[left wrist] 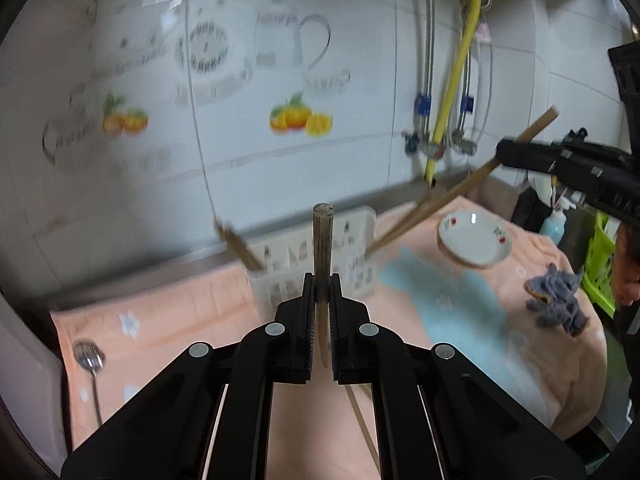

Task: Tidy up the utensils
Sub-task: 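Lift the right tool's chopstick to the white holder while the left tool carries its own, then open the left tool over the holder while the right tool releases its chopstick there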

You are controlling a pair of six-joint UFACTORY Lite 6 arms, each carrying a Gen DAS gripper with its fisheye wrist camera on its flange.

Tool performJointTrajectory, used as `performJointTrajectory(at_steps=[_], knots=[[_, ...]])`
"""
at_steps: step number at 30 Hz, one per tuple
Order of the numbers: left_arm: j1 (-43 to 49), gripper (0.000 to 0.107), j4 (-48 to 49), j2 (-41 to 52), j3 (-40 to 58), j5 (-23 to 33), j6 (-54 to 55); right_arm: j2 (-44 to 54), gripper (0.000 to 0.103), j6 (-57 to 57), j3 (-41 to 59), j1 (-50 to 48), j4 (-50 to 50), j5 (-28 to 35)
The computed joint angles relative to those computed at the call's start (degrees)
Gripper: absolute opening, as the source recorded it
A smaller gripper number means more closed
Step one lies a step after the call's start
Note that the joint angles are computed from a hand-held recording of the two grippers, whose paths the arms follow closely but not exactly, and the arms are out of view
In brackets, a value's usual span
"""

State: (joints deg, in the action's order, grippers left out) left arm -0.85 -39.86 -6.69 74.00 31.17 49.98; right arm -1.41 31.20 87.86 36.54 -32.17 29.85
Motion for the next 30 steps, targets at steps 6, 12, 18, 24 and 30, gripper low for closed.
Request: performJointTrajectory(at_steps=[6,12,18,24,30], knots=[[-2.4,0.005,6.1,6.3,15.5,0.4,-7.9,5.9,0.006,-5.3,9.2,-2.8,3.9,2.8],[-3.0,0.005,11.7,16.4,29.8,0.3,-15.0,12.4,0.006,-10.2,16.3,-5.8,8.4,4.2],[-3.7,0.005,16.6,24.5,37.4,0.0,-19.7,17.0,0.006,-13.8,19.4,-7.9,12.4,4.5],[-3.1,0.005,16.7,28.9,38.0,0.7,-20.4,20.9,0.006,-16.1,21.8,-8.7,15.1,5.1],[-2.3,0.006,15.4,31.8,38.1,1.6,-20.0,23.8,0.006,-15.3,22.6,-8.1,14.0,5.2]])
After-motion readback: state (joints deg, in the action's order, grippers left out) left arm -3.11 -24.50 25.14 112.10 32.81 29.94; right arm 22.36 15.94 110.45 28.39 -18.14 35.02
